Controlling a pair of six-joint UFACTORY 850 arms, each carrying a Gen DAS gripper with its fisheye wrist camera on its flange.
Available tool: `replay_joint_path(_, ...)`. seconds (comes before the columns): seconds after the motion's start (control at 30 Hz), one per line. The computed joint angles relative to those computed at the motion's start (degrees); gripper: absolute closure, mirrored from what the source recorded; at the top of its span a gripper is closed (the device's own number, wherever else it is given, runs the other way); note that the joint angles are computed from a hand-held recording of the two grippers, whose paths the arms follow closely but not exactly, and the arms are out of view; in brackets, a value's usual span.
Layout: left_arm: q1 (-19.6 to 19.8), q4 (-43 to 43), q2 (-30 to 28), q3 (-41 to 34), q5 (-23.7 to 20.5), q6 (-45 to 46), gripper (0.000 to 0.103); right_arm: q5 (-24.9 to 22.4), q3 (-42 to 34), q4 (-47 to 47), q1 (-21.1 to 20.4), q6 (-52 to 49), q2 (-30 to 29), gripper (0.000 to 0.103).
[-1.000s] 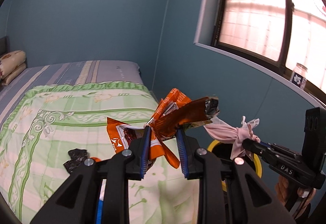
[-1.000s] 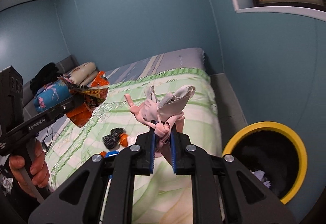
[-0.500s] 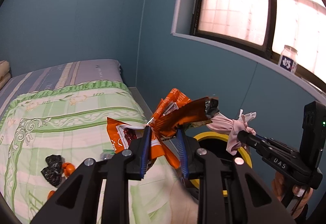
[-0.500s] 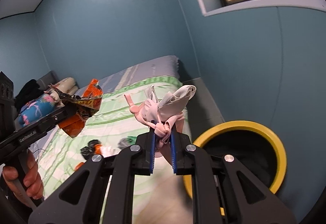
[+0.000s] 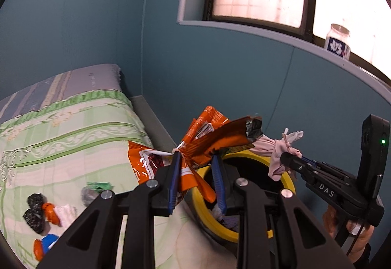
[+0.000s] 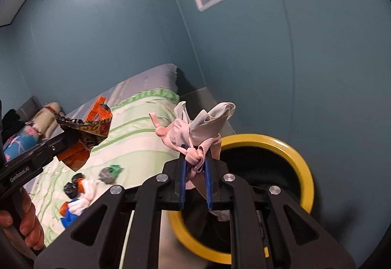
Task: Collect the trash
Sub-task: 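Carry the orange wrapper and pink tissue with both tools over the yellow bin, then open both tools to drop the wrapper and tissue into the bin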
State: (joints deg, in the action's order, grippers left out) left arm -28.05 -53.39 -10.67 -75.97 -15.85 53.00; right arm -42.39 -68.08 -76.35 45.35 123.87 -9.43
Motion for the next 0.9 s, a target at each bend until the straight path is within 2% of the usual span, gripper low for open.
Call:
replay_joint_path(0.17, -1.66, 0.07, -4.00, -2.43, -1.02, 0.74, 0.079, 1.93, 2.53, 1.88, -2.32, 0.75, 0.38, 0.091)
replay_joint_path(0.37, -3.35, 5.14, -8.72, -5.61, -2.39, -4.13, 0.079, 4.94, 4.12, 3.64, -4.75, 1.86, -0.41, 0.091)
replay_joint_path(0.5, -3.53, 5.30, -12.07, -8.09, -5.90, -5.28, 0.079, 6.56, 4.76, 5.25, -5.98, 2.01, -0.97, 0.091)
replay_joint_path(0.67, -4.25, 8.11, -15.26, -10.07, -7.33, -8.46, 0.078, 8.55, 3.71, 6.97, -8.17, 1.01, -2.74, 0.091)
replay_joint_path(0.77, -4.20, 6.95, -16.94, -11.35, -9.31, -8.59, 0.078, 8.97, 4.84, 7.07, -8.73, 2.04, -2.52, 0.091)
replay_joint_path(0.87, -4.11, 5.33, -17.66, -11.56, -9.77, -7.38, 0.076, 9.52, 4.43, 8.58, -9.04, 1.58, -3.10, 0.090)
replay_joint_path(0.9, -4.14, 4.91, -17.56, -11.26, -9.55, -6.97, 0.071, 9.48, 4.25, 9.42, -9.01, 0.92, -3.21, 0.090)
